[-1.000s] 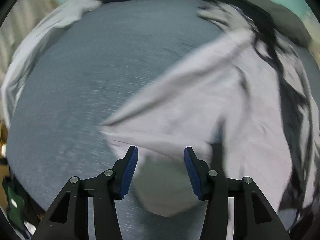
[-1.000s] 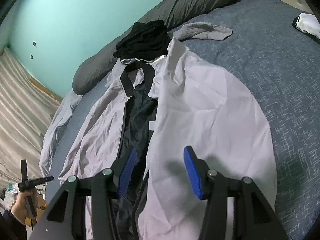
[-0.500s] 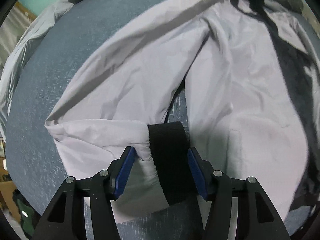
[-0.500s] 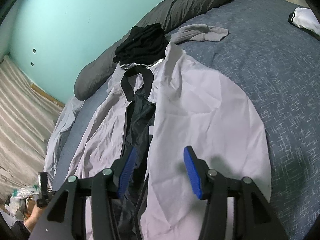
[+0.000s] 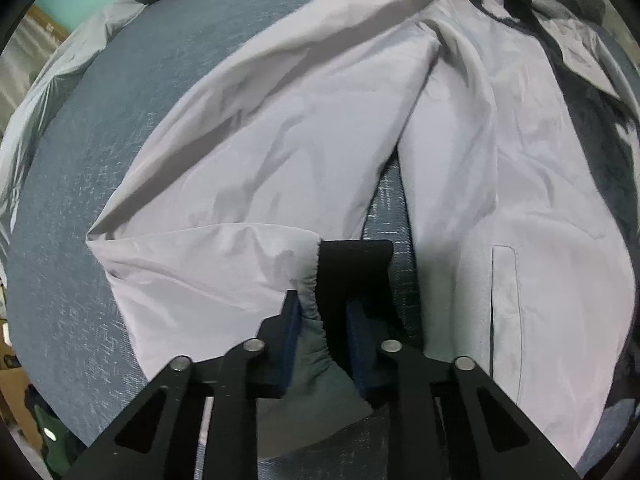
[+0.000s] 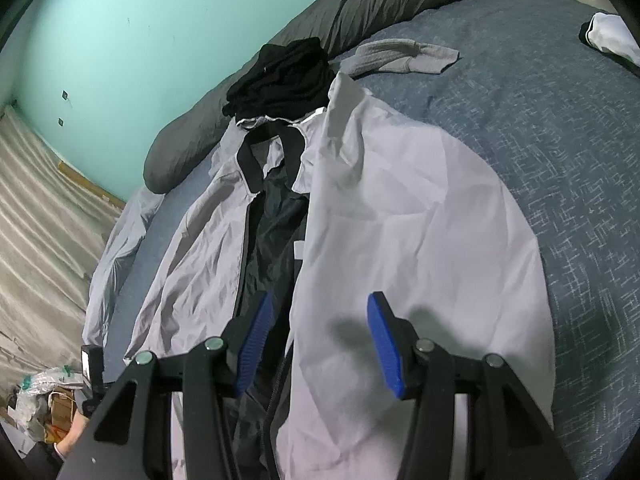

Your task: Fold clothes

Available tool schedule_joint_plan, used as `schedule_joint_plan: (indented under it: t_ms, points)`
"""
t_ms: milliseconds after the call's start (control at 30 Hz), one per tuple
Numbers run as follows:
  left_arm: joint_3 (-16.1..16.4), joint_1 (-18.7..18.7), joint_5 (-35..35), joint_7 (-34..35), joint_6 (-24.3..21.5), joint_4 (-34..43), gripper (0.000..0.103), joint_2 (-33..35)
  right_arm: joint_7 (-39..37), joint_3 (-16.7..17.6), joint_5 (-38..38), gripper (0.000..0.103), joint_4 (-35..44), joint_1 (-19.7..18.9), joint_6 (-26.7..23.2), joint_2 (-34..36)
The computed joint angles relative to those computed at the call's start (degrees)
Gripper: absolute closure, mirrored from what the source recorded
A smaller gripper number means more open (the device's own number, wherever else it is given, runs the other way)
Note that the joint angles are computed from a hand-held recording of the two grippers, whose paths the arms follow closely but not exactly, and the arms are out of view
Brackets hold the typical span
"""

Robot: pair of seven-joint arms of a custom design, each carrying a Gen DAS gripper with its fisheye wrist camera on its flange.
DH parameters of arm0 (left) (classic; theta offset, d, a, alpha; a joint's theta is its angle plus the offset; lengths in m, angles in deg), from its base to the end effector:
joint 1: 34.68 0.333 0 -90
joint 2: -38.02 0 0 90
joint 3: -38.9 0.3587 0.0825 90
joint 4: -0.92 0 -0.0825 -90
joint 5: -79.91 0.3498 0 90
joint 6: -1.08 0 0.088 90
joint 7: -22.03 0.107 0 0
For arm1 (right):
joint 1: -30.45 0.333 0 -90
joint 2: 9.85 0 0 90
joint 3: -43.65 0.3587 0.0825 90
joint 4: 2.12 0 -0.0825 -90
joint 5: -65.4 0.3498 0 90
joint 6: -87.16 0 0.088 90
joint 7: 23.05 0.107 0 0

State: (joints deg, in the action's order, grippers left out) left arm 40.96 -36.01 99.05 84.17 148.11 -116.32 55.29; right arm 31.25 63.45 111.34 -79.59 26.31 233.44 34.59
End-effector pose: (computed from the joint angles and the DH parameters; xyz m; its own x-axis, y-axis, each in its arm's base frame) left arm 0.6011 0.0011 0.3787 0.2485 -0.9597 -0.1311 -0.9395 -0.2058 -0.2740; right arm 0.7629 0.1183 0.3717 0.2963 -0.7577 -0.5815 -0.8598 0.0534 -0.5078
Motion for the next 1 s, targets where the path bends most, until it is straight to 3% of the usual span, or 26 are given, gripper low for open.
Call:
schedule_joint_plan:
  t_ms: [167, 433, 667, 1000]
  points:
    - [0.82, 1.8, 0.74, -0.64, 3.6, -4.48, 0.089, -4.88, 0.3, -0.1, -0.44, 0.052, -0.02, 0.27, 0.34, 0.09]
    - [0.86, 9.27, -2.25, -0.67, 7.58, -12.66, 0.089, -14.68, 0.6, 0.08, -0.95, 0.052, -0.23, 0.32, 0.56, -0.06]
    - [0.57, 13.72, -2.98, -3.8, 10.06, -16.27, 0.089, -16.55, 0.11, 0.21, -1.07, 0.052, -3.86, 0.58, 3.65, -2.58]
    - [0.71, 19.34, -16.25, 4.89, 16.42, -26.33, 0.085, -22.71, -0.63, 0.41, -0.72, 0.052, -9.33, 0.7, 6.91, -7.06]
